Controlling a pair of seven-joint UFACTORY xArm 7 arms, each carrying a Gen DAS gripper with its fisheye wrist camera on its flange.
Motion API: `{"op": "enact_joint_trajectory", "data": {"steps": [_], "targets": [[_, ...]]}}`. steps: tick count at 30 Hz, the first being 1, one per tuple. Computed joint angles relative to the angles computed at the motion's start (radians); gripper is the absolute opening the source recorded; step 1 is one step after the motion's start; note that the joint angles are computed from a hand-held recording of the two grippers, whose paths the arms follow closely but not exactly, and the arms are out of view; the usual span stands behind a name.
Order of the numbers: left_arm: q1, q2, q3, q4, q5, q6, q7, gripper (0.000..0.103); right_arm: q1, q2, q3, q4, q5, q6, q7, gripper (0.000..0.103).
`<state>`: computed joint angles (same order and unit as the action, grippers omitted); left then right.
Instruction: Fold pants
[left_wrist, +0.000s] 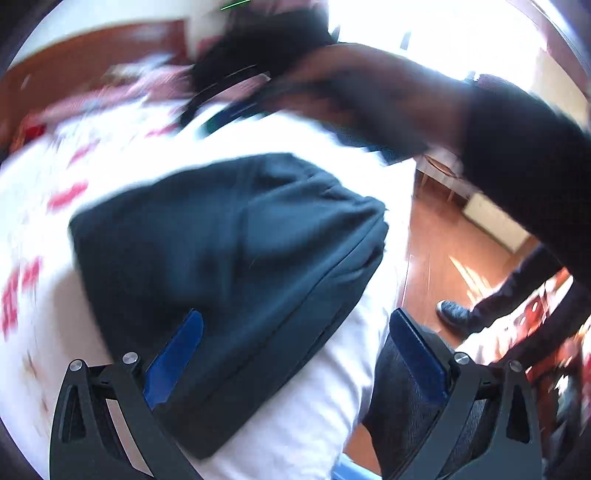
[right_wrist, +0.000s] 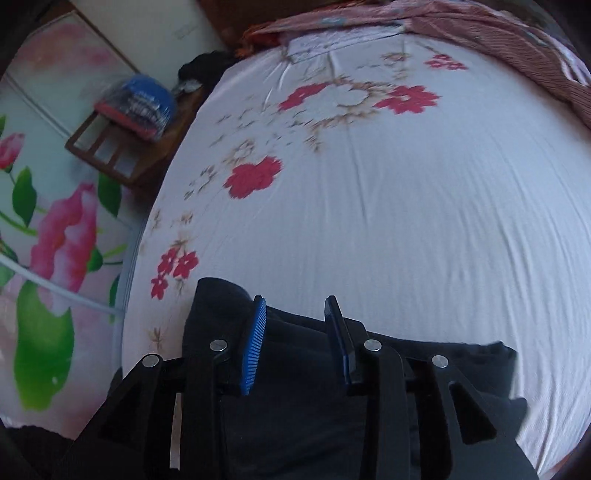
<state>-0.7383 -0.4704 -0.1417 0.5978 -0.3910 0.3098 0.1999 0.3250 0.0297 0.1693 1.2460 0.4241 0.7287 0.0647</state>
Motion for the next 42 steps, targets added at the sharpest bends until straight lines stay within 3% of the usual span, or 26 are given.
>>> {"op": "enact_joint_trajectory", "data": {"steps": [3, 8, 9, 10, 11, 14, 17, 20, 22, 24, 26, 31, 34, 36, 39, 41, 42], "targets": [[-0.036, 0.099, 0.023, 0.085, -0.027, 0.017, 0.055, 0.101, 0.007, 0.083, 0.020, 0.084, 0.045, 0.065, -0.080, 0.032], [-0.022, 0.211, 0.033, 0.172, -0.143, 0.143, 0.159, 0.101, 0.035, 0.131, 0.039, 0.137, -0.039, 0.156, -0.130, 0.032], [-0.009, 0.214, 0.019, 0.166, -0.145, 0.146, 0.162, 0.101, 0.051, 0.146, 0.036, 0.155, -0.108, 0.179, -0.107, 0.028], [0.002, 0.215, 0.003, 0.160, -0.142, 0.139, 0.170, 0.101, 0.061, 0.156, 0.035, 0.165, -0.152, 0.196, -0.105, 0.006], [0.015, 0.211, -0.017, 0.149, -0.133, 0.127, 0.175, 0.101, 0.072, 0.155, 0.033, 0.162, -0.200, 0.189, -0.095, 0.002], [0.052, 0.203, -0.077, 0.127, -0.065, 0.101, 0.141, 0.101, 0.082, 0.139, 0.025, 0.156, -0.259, 0.125, -0.057, 0.001], [0.053, 0.195, -0.093, 0.107, -0.038, 0.072, 0.126, 0.101, 0.088, 0.159, 0.023, 0.190, -0.320, 0.121, -0.054, 0.001], [0.048, 0.197, -0.089, 0.111, -0.021, 0.077, 0.125, 0.101, 0.077, 0.188, 0.021, 0.192, -0.298, 0.139, -0.052, 0.002], [0.039, 0.175, -0.070, 0.109, -0.043, 0.105, 0.140, 0.101, 0.054, 0.123, 0.012, 0.117, -0.245, 0.062, -0.013, 0.004], [0.017, 0.121, -0.027, 0.098, -0.119, 0.158, 0.170, 0.101, -0.045, 0.001, 0.073, 0.011, -0.163, -0.025, -0.004, 0.004], [0.000, 0.040, 0.012, 0.061, -0.195, 0.187, 0.215, 0.101, 0.010, -0.141, -0.012, -0.112, -0.131, -0.083, 0.051, 0.019], [0.055, -0.105, 0.030, -0.045, -0.186, 0.158, 0.195, 0.101, 0.068, -0.532, -0.049, -0.498, 0.069, -0.161, 0.117, 0.020], [0.067, -0.049, 0.081, -0.027, -0.202, 0.254, 0.178, 0.101, 0.134, -0.748, -0.040, -0.722, 0.099, -0.134, 0.191, 0.020], [0.081, -0.032, 0.062, -0.030, -0.193, 0.255, 0.187, 0.101, 0.123, -0.813, 0.000, -0.817, 0.040, -0.044, 0.261, 0.020], [0.114, -0.033, 0.004, -0.024, -0.102, 0.260, 0.176, 0.101, 0.130, -0.949, 0.013, -0.892, 0.028, -0.103, 0.370, 0.020], [0.125, -0.055, 0.004, -0.022, -0.089, 0.276, 0.149, 0.101, 0.171, -0.979, 0.020, -0.891, 0.043, -0.202, 0.382, 0.032], [0.136, -0.069, 0.005, -0.020, -0.088, 0.286, 0.119, 0.101, 0.199, -0.963, 0.013, -0.871, 0.019, -0.205, 0.384, 0.039]]}}
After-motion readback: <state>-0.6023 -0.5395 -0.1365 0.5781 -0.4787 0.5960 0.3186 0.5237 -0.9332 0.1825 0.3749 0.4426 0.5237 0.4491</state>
